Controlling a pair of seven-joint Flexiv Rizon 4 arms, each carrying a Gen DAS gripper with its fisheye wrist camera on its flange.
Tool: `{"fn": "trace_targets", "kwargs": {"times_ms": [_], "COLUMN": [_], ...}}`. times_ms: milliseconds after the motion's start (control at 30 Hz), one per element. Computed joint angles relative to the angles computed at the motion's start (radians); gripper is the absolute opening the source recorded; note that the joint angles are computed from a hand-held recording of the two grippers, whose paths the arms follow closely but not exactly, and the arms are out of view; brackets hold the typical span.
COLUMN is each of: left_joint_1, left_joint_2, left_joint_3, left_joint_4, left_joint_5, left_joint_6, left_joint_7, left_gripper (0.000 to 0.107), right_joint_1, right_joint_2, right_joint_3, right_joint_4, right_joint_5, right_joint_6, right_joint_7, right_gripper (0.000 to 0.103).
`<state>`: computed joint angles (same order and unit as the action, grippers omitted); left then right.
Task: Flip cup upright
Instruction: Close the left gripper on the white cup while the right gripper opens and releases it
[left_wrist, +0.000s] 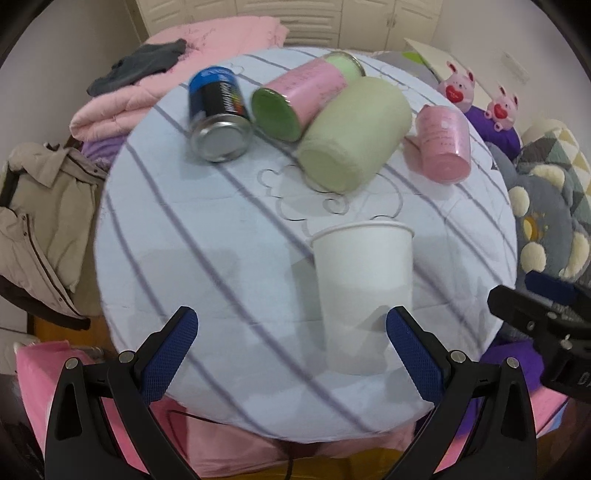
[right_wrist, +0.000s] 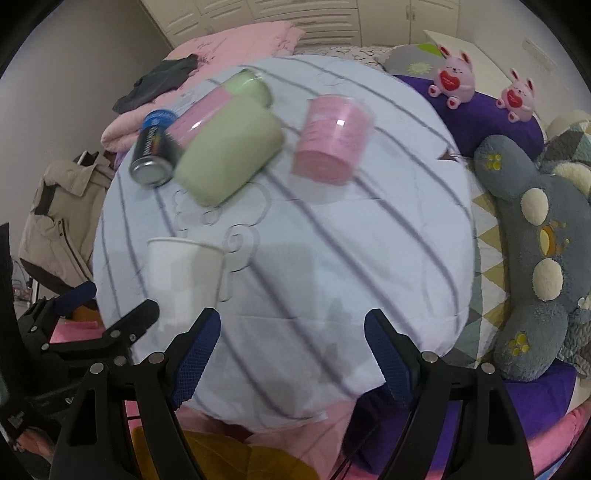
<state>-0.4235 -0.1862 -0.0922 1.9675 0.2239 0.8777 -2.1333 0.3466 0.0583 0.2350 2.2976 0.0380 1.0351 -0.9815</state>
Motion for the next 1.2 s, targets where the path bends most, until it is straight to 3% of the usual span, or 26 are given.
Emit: {"fn": "trace_targets", "kwargs": {"times_ms": [133, 533, 1133, 1167, 1200], "left_joint_1": [-0.025, -0.049, -0.067, -0.066, -0.066], "left_joint_2": [-0.035, -0.125, -0.196, -0.203, -0.206], "left_joint_3": [-0.003, -0.002, 0.012, 0.011, 0.009], "left_joint_4": [-0.053, -0.127, -0.197, -0.202, -0.202], "left_joint_5": [0.020, -0.046, -0.068, -0.074, -0.080], "left_joint_6": [-0.031, -0.090, -0.145, -0.146, -0.145], "left_joint_7": [-0.063, -0.089, -0.094, -0.093, -0.089], "left_gripper": [0.103, 0.103, 0.103, 0.095, 0.077], "right_joint_1": [-0.018, -0.074, -0.100, -0.101, -0.102], "right_joint_2": [-0.016, -0.080, -0.136, -0.135, -0.132], "right_joint_3": [-0.025, -0.042, -0.025, -0.025, -0.025], "right_joint_4": [-0.004, -0.042, -0.086, -0.084, -0.084], "right_joint_5": [0.067, 0.188, 0.257, 0.258, 0.257], "right_joint_6": [-0.008, -0.024, -0.035, -0.035, -0.036], "right_joint_7": [-0.082, -0.267, -0.369, -0.371, -0.371], "right_gripper": [0.082, 0.082, 0.082, 0.082, 0.082]}}
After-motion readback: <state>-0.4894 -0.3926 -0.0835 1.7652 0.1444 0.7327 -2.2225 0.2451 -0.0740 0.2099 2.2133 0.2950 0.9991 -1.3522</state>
